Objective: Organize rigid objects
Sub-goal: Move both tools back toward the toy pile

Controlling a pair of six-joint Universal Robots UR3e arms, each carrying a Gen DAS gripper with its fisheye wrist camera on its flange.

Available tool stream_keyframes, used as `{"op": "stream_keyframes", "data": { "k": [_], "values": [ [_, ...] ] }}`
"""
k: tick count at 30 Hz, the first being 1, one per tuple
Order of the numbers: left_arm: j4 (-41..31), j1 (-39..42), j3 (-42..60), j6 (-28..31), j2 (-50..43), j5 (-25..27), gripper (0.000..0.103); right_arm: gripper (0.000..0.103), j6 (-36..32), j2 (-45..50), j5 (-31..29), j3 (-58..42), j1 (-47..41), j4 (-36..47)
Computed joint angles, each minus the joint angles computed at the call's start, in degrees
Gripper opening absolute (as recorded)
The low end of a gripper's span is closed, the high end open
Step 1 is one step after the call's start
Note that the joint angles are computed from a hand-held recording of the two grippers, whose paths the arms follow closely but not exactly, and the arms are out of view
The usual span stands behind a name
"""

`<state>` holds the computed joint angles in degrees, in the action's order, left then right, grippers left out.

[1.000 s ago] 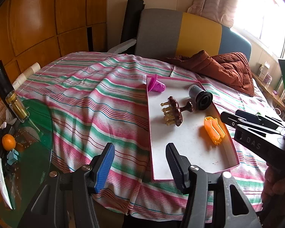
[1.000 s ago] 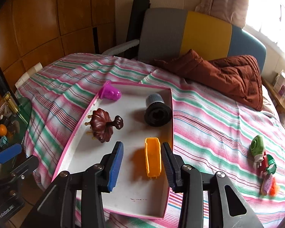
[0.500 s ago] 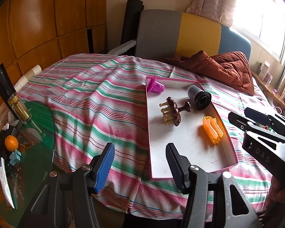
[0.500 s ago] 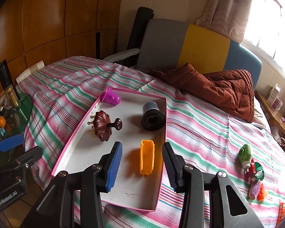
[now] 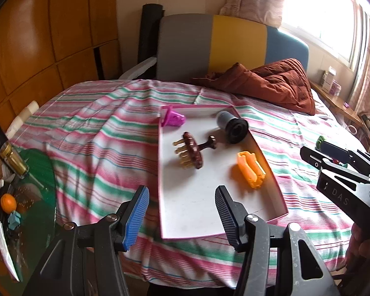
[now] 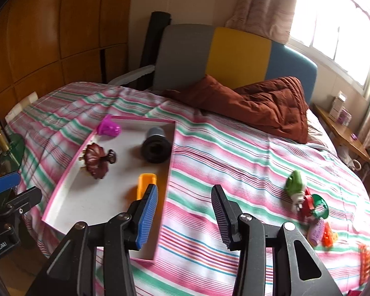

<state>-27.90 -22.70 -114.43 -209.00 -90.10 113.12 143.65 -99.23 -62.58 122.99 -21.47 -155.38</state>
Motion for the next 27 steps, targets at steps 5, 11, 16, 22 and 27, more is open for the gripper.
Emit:
{"op": "stream_keyframes", "data": {
  "k": [5, 11, 16, 22, 27],
  "values": [
    [-0.56, -1.61, 3.35, 0.71, -2.62, 0.0, 0.057, 0.046, -1.16, -0.22, 1.25, 0.07, -3.98, 0.63],
    [-1.7, -3.48, 8.64, 2.24, -6.47, -0.53, 0.057, 0.047, -2.68, 0.18, 2.49, -0.49, -8.65, 1.42],
    [-2.2, -4.23, 13.27, 2.88, -9.64, -2.73, 0.057, 0.05, -5.55, 1.76, 2.77, -1.64, -13.28, 1.9],
    [-3.95, -6.01, 20.82, 5.02, -14.9, -3.66, 0.057, 0.051, -7.66, 6.78, 1.57, -5.45, -19.75, 1.06],
    [-6.26, -8.55, 28.76, 7.53, -20.38, -2.72, 0.057, 0.052, -8.13, 12.81, 0.68, -11.0, -25.64, 0.72]
  ]
}}
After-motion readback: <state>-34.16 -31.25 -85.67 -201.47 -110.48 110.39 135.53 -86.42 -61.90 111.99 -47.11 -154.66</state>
